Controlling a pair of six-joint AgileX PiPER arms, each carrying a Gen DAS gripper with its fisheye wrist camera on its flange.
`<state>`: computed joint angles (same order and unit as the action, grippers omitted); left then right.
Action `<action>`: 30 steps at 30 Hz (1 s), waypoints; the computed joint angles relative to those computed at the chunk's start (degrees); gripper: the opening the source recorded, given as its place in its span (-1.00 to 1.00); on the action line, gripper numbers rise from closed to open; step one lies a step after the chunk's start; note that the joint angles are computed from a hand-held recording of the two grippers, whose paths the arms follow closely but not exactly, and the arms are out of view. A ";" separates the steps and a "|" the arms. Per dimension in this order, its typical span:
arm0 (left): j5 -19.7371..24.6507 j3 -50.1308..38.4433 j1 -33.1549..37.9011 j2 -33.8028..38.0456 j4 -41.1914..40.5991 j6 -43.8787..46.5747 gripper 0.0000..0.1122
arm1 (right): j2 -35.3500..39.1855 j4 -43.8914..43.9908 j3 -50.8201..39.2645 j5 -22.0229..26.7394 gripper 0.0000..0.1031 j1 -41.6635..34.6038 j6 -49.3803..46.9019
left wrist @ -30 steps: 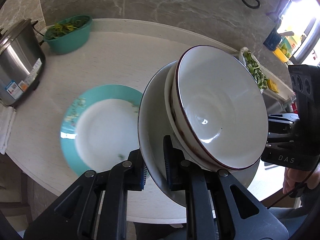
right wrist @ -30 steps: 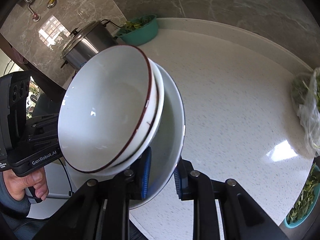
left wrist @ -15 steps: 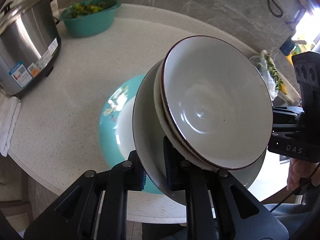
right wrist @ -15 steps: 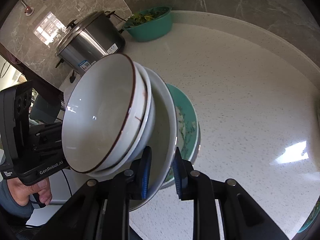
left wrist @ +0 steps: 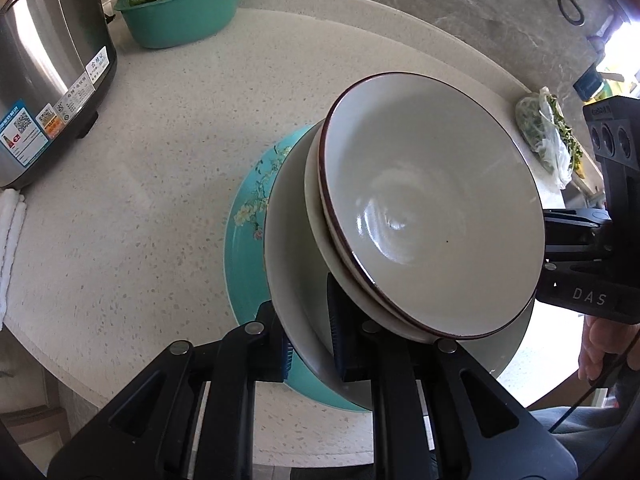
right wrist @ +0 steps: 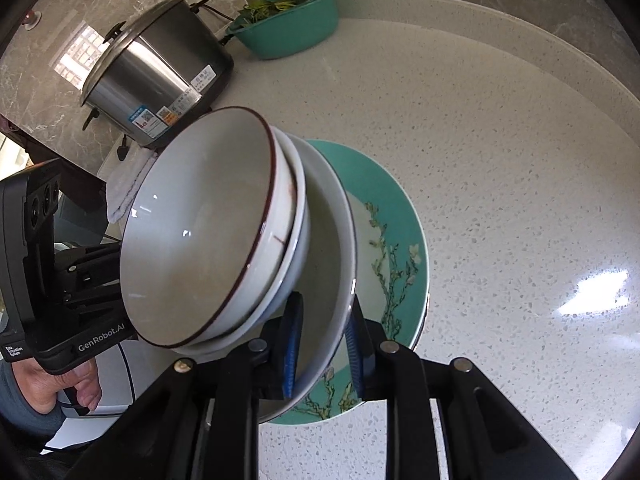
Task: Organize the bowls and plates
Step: 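Lower the deep plate with bowls onto the teal-rimmed plate stack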
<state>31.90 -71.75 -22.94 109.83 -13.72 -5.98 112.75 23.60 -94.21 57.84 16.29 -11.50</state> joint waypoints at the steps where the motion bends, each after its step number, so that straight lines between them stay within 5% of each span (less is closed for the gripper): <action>1: 0.09 -0.38 0.28 0.48 -0.23 0.70 -0.77 | 0.18 -0.24 -0.09 -0.06 -0.55 0.17 0.25; 30: -4.57 1.17 -0.96 2.55 -1.70 1.84 -0.72 | 1.85 -1.86 0.04 -1.73 -0.51 1.44 3.32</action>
<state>27.33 -70.58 -23.90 112.38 -15.41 -4.14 114.60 21.74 -94.18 56.11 17.73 -8.18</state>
